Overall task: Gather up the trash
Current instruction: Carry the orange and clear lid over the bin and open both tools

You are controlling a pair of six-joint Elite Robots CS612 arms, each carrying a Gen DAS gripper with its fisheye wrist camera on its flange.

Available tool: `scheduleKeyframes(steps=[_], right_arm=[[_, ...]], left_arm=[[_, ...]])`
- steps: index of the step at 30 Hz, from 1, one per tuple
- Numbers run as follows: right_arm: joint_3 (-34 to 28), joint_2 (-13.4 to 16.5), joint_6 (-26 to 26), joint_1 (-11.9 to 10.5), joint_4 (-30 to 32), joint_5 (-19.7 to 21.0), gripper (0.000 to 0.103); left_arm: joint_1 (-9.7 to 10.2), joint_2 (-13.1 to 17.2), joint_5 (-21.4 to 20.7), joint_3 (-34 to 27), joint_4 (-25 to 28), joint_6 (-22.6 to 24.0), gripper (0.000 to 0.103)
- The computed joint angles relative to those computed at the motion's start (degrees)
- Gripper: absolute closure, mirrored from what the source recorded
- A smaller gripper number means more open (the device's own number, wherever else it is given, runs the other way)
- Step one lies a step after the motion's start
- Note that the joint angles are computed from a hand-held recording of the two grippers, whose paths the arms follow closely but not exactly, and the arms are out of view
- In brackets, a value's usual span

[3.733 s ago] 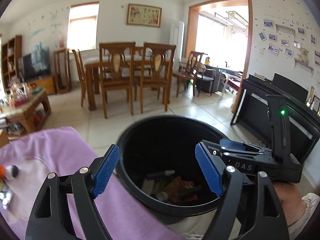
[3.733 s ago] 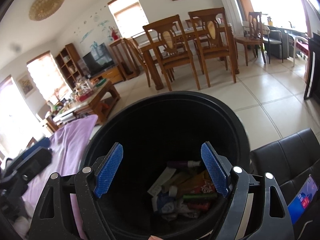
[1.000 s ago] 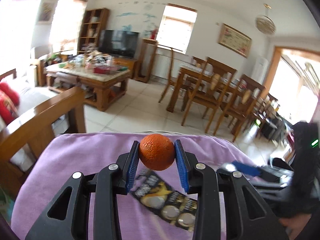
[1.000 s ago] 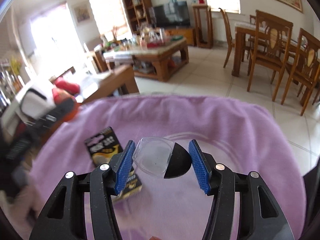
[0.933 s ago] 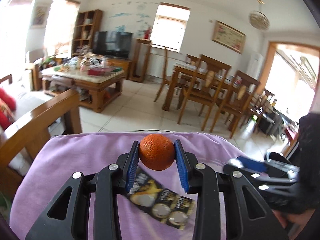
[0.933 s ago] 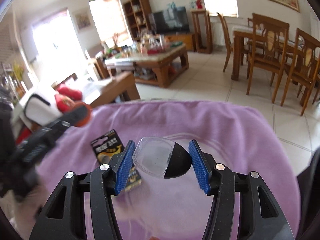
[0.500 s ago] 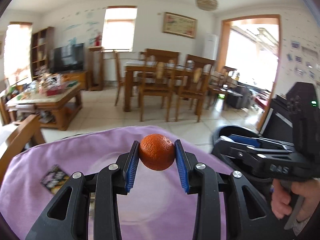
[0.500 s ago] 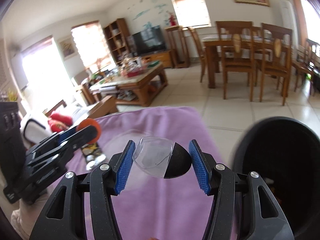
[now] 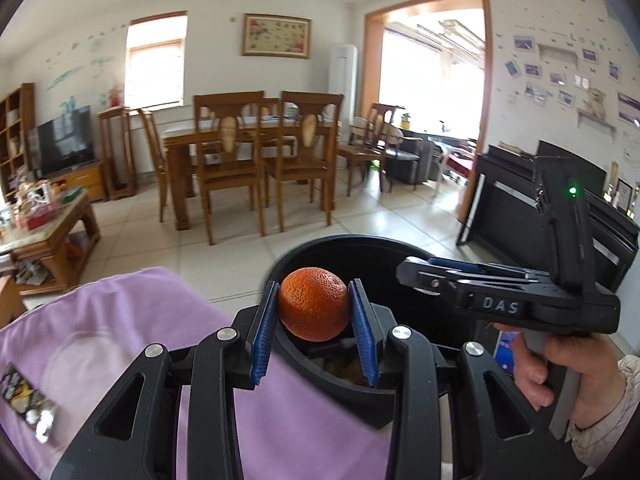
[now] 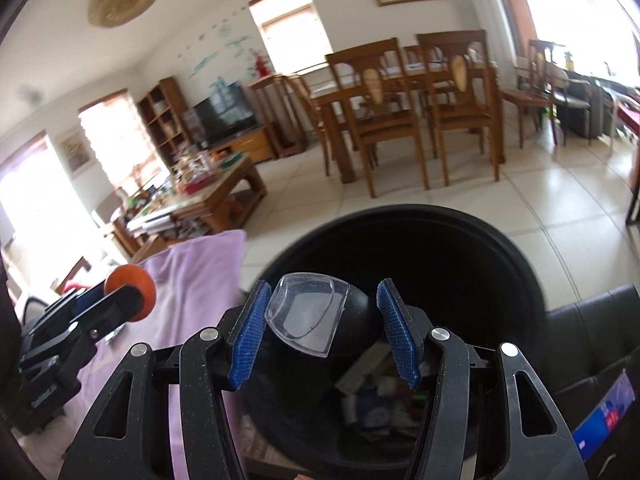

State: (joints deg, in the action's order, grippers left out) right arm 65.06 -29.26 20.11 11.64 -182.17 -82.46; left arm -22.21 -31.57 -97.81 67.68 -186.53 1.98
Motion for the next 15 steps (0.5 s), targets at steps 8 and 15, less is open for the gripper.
scheduleKeyframes(steps=[8,15], right_arm=[[3.2,-0.3,3.2,-2.4,-2.2,0.7,0.047],[4.2,-0.3,4.5,-3.4,-3.3,1.2,0.047]], left_arm=[[-2.12,2.4,-0.3,-4.7,4.5,1.5,0.068],[-2.77,3.7,-0.3,-7.0,6.7,1.7,0.067]])
